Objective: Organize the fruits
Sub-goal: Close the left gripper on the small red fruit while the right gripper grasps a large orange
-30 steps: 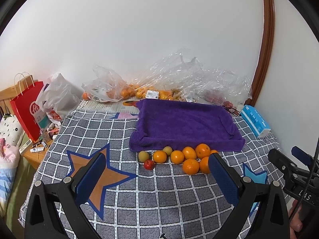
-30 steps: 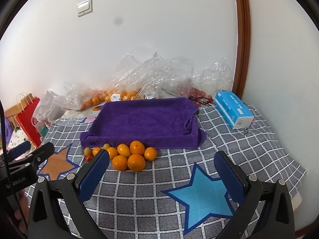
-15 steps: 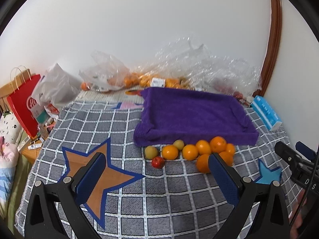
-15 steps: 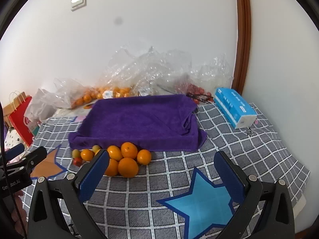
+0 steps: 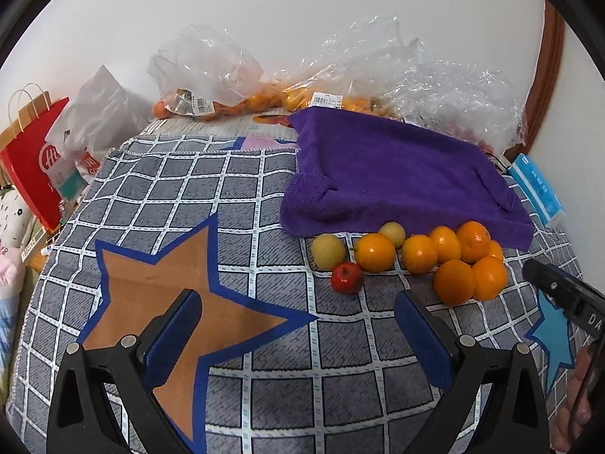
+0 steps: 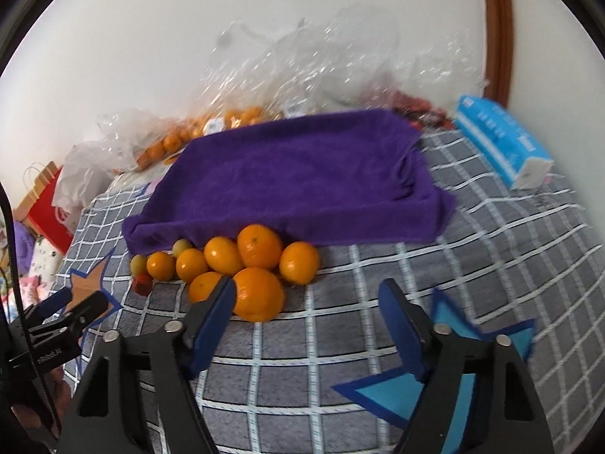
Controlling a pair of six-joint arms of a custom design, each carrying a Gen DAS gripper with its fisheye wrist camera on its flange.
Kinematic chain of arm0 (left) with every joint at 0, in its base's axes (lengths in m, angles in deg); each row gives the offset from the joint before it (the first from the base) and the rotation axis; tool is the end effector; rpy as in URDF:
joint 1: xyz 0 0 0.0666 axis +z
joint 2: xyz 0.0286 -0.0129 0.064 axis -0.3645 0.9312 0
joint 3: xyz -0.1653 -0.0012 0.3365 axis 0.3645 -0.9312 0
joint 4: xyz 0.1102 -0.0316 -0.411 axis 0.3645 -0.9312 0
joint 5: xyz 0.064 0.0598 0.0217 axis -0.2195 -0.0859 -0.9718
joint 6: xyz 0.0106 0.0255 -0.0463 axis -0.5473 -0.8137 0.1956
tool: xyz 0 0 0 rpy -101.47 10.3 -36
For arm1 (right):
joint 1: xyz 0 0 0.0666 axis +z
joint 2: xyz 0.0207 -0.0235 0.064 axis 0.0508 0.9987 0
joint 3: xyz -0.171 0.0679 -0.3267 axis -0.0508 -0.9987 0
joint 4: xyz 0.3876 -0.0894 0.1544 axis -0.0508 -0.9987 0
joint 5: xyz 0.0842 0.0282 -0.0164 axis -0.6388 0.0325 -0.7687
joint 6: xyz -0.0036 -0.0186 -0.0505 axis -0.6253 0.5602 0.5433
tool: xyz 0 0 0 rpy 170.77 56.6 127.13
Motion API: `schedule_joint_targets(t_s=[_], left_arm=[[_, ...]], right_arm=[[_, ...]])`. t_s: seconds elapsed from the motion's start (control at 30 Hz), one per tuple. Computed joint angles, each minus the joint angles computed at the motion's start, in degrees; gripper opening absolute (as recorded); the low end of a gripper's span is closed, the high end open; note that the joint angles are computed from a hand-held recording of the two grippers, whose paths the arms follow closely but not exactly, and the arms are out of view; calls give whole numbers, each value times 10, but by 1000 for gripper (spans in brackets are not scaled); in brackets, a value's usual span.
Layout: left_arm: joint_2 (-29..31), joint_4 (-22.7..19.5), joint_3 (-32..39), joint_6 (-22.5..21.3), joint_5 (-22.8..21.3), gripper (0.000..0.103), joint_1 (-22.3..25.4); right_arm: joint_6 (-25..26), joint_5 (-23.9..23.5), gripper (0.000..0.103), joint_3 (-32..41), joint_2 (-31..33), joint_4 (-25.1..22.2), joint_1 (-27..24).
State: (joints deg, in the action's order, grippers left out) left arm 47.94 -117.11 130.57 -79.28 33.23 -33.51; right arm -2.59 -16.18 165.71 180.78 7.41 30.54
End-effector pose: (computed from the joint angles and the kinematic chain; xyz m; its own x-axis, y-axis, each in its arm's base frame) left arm 0.6459 -0.1390 0.4265 -0.7488 0.0199 -0.6625 0.0998 0.9915 -0.0830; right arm 0.6177 0.3120 0.4222 -0.7035 0.2130 -0.6780 0.1085 0.9750 0.1938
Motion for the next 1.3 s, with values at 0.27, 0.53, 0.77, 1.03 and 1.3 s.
schedule_joint_targets(t_s=[0.27, 0.53, 0.77, 1.03, 1.3], left_arm=[[20, -3, 19, -7, 15, 95, 5], [36, -1, 36, 9, 78, 69, 18], [51, -7, 45, 19, 110, 66, 9], [61, 2, 47, 47, 123, 48, 5], [66, 1, 50, 63, 128, 31, 1]], right_arm=[[15, -32, 55, 50, 52, -18, 5], [31, -53, 43, 54, 65, -2, 3], [43, -31, 43, 14, 35, 6, 2], [46, -8, 40, -44, -8, 31, -3], [54, -36, 47, -61, -13, 45, -6]])
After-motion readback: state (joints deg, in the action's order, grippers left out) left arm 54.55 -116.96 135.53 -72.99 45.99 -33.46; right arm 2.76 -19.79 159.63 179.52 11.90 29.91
